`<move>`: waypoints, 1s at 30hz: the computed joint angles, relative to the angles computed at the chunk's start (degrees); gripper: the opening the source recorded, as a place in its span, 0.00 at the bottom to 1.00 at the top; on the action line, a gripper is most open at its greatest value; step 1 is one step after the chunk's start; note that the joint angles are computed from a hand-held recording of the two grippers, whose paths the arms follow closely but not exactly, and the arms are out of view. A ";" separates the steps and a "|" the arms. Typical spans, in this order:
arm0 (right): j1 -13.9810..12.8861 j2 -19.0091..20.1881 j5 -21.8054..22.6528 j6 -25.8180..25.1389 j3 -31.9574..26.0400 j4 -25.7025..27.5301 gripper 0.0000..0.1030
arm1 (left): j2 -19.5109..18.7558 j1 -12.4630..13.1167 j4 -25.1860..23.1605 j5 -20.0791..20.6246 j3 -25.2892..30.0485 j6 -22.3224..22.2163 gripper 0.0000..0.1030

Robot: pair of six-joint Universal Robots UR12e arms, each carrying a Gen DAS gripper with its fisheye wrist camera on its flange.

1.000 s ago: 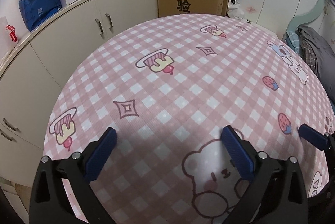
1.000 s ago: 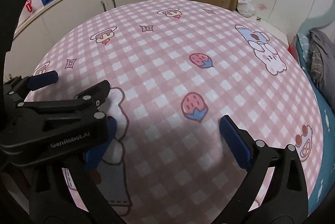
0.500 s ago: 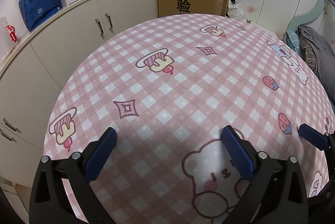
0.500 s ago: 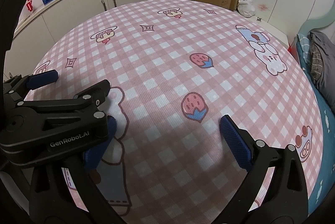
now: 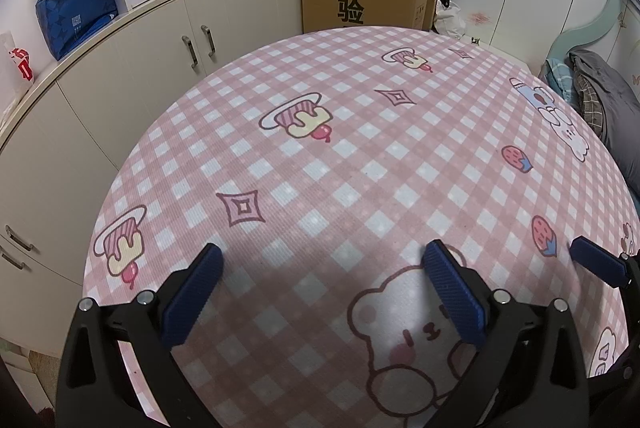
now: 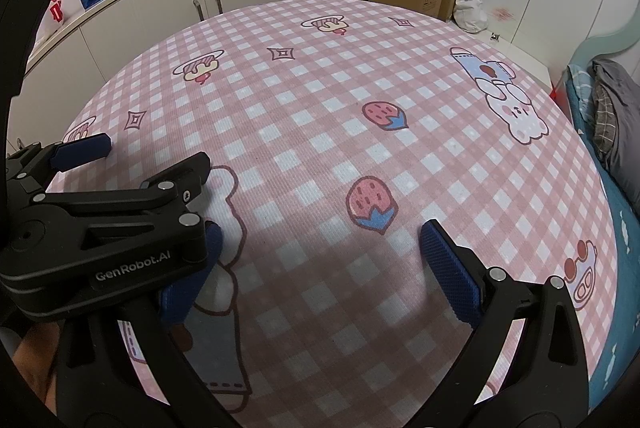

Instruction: Collect trash

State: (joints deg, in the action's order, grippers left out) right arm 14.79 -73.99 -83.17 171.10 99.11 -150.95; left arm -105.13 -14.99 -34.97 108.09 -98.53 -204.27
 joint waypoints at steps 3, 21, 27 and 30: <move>0.00 0.01 0.01 -0.01 -0.01 0.01 0.94 | 0.06 0.00 0.02 0.01 -0.09 -0.01 0.96; -0.01 -0.03 0.01 -0.01 0.05 -0.03 0.94 | 0.02 -0.02 0.02 0.02 -0.06 -0.03 0.96; 0.01 0.02 -0.01 0.01 -0.02 -0.01 0.94 | 0.04 -0.01 0.05 0.01 -0.09 -0.02 0.96; -0.01 -0.01 0.00 -0.01 0.03 -0.03 0.94 | -0.01 0.00 0.03 0.01 -0.01 -0.01 0.96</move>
